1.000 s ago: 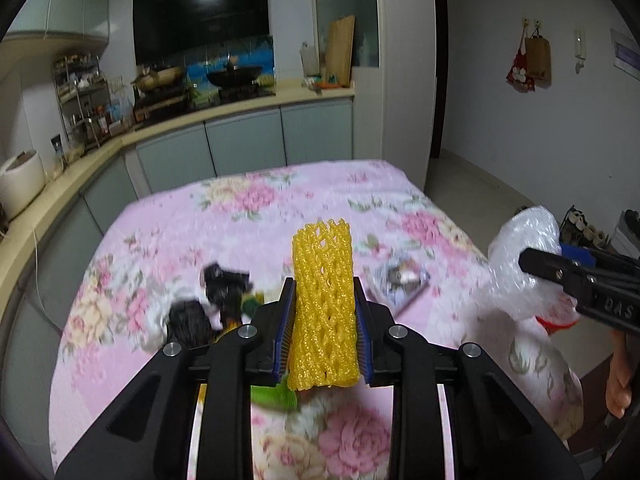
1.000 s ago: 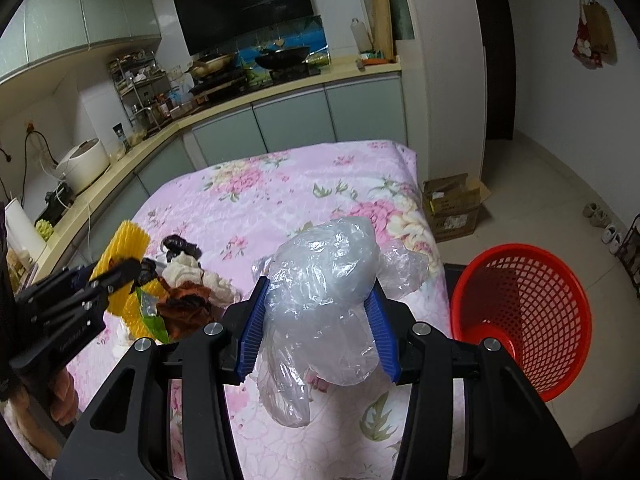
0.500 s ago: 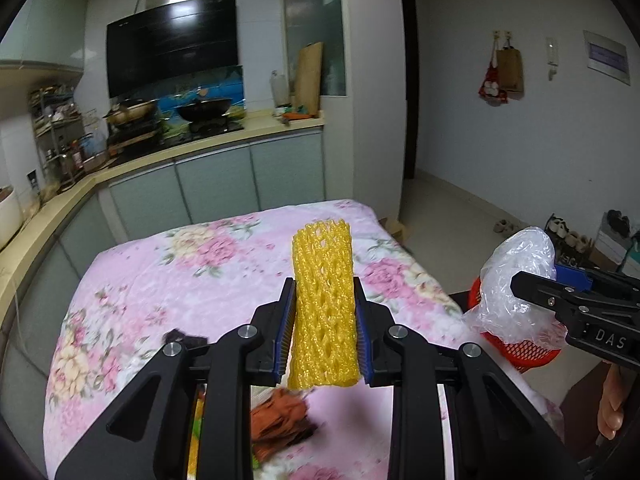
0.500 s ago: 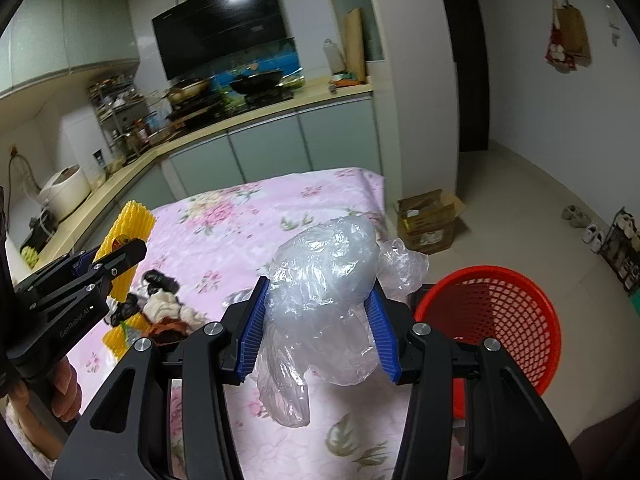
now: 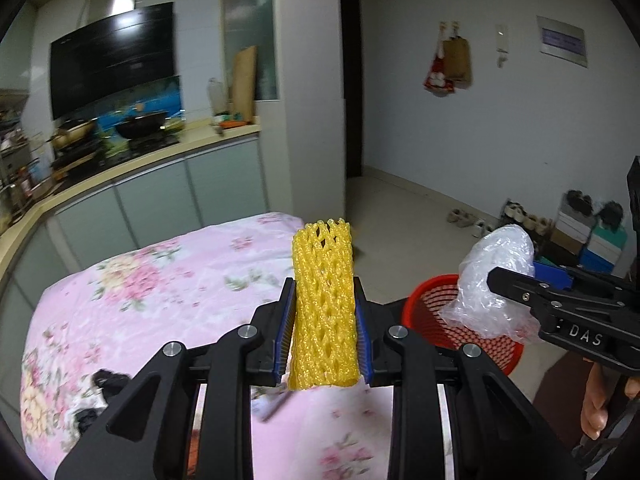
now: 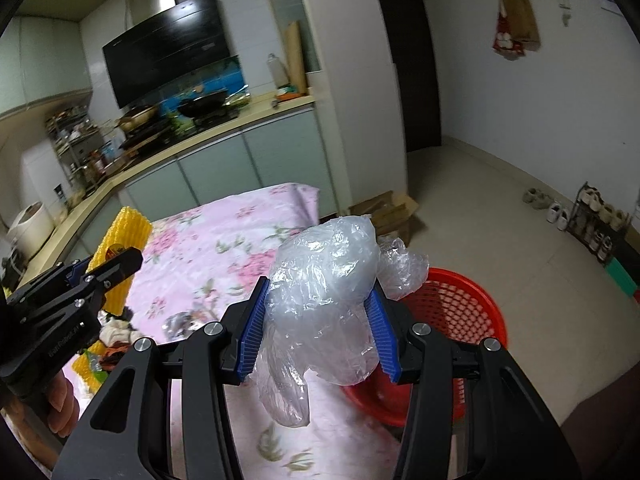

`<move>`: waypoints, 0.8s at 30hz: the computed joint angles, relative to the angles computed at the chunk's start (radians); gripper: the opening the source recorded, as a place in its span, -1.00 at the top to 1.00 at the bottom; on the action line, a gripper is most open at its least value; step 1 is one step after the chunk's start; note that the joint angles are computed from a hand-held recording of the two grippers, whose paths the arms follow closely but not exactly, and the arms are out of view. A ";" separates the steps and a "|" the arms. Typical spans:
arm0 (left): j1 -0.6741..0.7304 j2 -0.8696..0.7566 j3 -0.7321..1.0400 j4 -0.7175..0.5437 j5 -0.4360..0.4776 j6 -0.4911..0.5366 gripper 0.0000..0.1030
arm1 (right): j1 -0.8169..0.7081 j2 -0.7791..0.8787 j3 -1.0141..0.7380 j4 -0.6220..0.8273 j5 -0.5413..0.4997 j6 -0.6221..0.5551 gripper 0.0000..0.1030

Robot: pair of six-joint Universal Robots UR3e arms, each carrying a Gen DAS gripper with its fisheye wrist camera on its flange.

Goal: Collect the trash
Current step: 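Carry both items to the red wastebasket and open both tools to drop them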

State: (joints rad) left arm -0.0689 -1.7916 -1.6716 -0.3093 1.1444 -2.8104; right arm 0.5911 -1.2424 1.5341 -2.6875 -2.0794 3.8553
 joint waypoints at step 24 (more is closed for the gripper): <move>-0.292 -0.466 0.554 -0.356 0.041 0.026 0.51 | -0.234 -0.174 0.407 -0.082 0.134 0.073 0.10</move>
State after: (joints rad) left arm -0.3609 -2.2574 -1.1178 -0.6657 1.1857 -2.7845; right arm 0.3571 -1.4160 1.9415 -2.7700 -1.9453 3.9283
